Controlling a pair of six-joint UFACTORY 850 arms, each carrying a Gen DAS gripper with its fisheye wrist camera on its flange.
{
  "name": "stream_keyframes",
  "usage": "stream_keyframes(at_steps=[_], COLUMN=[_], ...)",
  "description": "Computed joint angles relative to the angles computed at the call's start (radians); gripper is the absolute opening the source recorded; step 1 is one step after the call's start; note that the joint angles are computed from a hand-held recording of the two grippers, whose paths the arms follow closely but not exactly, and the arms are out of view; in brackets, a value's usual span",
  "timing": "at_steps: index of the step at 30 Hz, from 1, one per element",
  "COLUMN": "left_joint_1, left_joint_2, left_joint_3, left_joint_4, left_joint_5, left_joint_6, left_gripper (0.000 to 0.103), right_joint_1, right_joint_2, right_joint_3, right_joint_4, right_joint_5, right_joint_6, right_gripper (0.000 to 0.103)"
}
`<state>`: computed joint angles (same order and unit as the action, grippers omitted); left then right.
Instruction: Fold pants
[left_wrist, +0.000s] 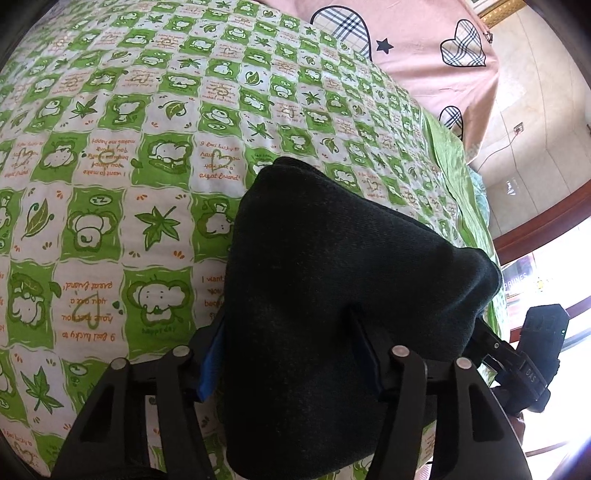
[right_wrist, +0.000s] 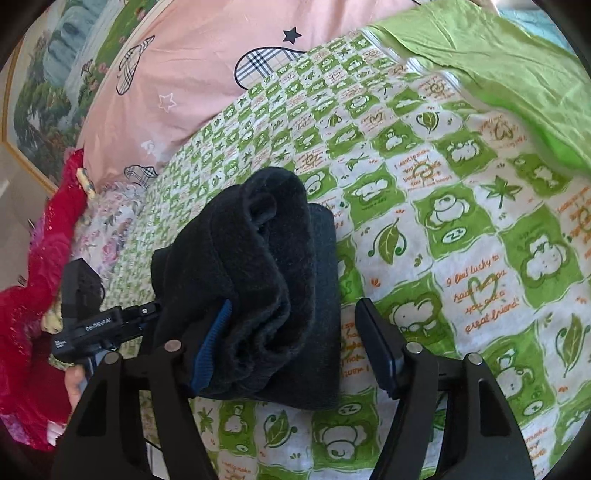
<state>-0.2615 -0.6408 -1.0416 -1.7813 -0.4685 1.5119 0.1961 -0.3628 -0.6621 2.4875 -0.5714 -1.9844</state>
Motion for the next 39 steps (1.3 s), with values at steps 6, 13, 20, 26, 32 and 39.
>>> stream_keyframes(at_steps=[6, 13, 20, 26, 32, 39], left_joint_1=[-0.007, 0.009, 0.041, 0.107, 0.155, 0.193], left_joint_2=[0.041, 0.126, 0.201, 0.218, 0.213, 0.191], left_joint_3=[0.033, 0.093, 0.134, 0.133, 0.119, 0.103], left_joint_4=[-0.069, -0.150, -0.246, -0.260, -0.294, -0.320], left_joint_5=[0.010, -0.017, 0.015, 0.037, 0.071, 0.087], left_joint_6=[0.083, 0.170, 0.261, 0.276, 0.308, 0.340], left_gripper=[0.038, 0.030, 0.030, 0.030, 0.030, 0.030], right_joint_1=[0.006, 0.030, 0.057, 0.091, 0.121, 0.146], right_joint_2=[0.018, 0.057, 0.018, -0.074, -0.164, -0.229], right_joint_3=[0.016, 0.013, -0.080, -0.201, -0.318, -0.414], right_joint_4=[0.004, 0.042, -0.025, -0.072, -0.134, -0.173], right_joint_5=[-0.043, -0.058, -0.056, -0.072, -0.068, -0.045], right_joint_6=[0.006, -0.042, -0.017, 0.029, 0.095, 0.117], right_gripper=[0.049, 0.042, 0.042, 0.042, 0.042, 0.042])
